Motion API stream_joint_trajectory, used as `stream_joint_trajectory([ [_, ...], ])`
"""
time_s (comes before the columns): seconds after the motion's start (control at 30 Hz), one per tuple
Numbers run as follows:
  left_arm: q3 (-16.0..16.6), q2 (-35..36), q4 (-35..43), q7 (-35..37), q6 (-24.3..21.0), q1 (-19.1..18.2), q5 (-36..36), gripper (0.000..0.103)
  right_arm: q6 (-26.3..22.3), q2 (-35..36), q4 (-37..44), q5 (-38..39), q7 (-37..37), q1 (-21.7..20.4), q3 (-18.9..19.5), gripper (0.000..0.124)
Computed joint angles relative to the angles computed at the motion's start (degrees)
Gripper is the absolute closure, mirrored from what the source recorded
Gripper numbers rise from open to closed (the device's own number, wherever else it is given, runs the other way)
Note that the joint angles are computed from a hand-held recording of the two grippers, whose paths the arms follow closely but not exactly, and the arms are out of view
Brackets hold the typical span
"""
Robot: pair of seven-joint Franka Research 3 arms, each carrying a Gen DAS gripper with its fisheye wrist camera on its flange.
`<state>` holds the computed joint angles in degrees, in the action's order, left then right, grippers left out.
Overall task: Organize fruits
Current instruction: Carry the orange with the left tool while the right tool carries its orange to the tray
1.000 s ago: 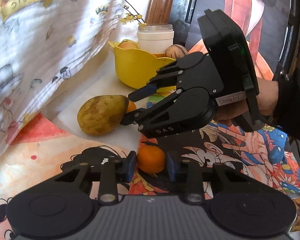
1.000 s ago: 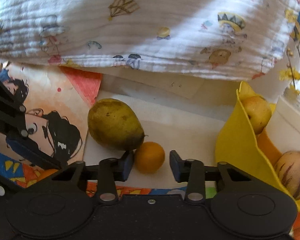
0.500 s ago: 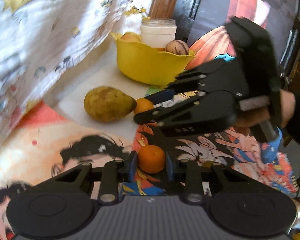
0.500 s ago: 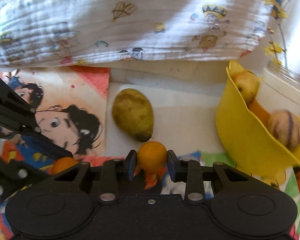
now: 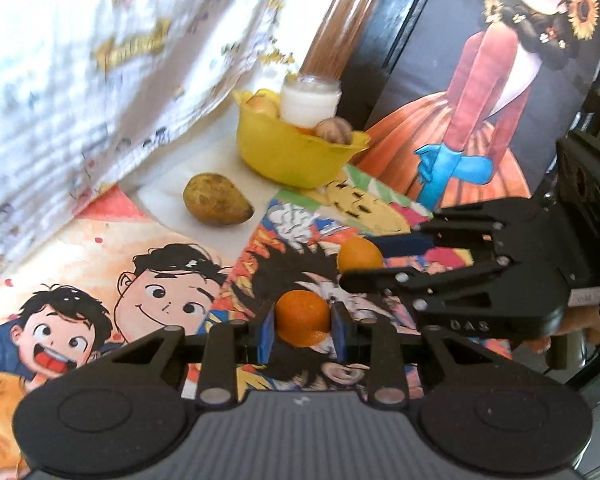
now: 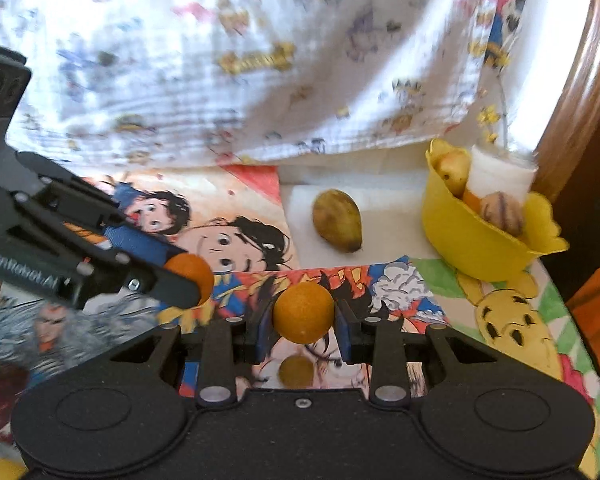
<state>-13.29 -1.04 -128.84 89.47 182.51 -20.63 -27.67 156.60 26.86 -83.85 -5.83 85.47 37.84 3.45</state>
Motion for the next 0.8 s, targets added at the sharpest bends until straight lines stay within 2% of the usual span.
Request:
stream_joint_trajectory([
  [0.07, -1.2, -2.4, -2.0, -6.6, 0.2, 1.4, 6.7, 0.071, 1.8, -3.8, -4.4, -1.7, 2.7, 1.4, -1.2, 0.09],
  [0.17, -4.8, -6.4, -4.5, -15.9, 0.2, 5.0, 15.6, 0.071, 6.3, -8.6, -10.1, -9.1, 9.6, 4.4, -4.3, 0.09],
  [0.23, -6.5, -8.7, -5.9, -19.7, 0.2, 6.5, 18.7, 0.071, 9.0, -10.6, -12.4, -16.2, 17.1, 6.8, -7.2, 0.09],
  [0.3, -9.6, -10.7, -6.6, -23.9, -0.1, 9.6, 22.3, 0.071, 10.9, -11.6, -13.4, -26.0, 26.4, 10.0, -11.4, 0.09],
  [0.4, -11.6, -14.1, -8.5, -28.1, -0.3, 11.2, 25.2, 0.071, 11.6, -12.8, -14.0, -36.8, 38.5, 12.6, -15.2, 0.09],
  [0.57, -10.5, -19.4, -12.2, -31.9, -1.2, 8.9, 28.0, 0.071, 11.0, -16.1, -15.4, -44.2, 46.4, 11.7, -14.5, 0.09],
  [0.8, -9.9, -22.4, -14.2, -37.6, -0.8, 7.2, 31.9, 0.071, 7.7, -23.9, -21.1, -52.2, 53.9, 10.0, -9.9, 0.09],
])
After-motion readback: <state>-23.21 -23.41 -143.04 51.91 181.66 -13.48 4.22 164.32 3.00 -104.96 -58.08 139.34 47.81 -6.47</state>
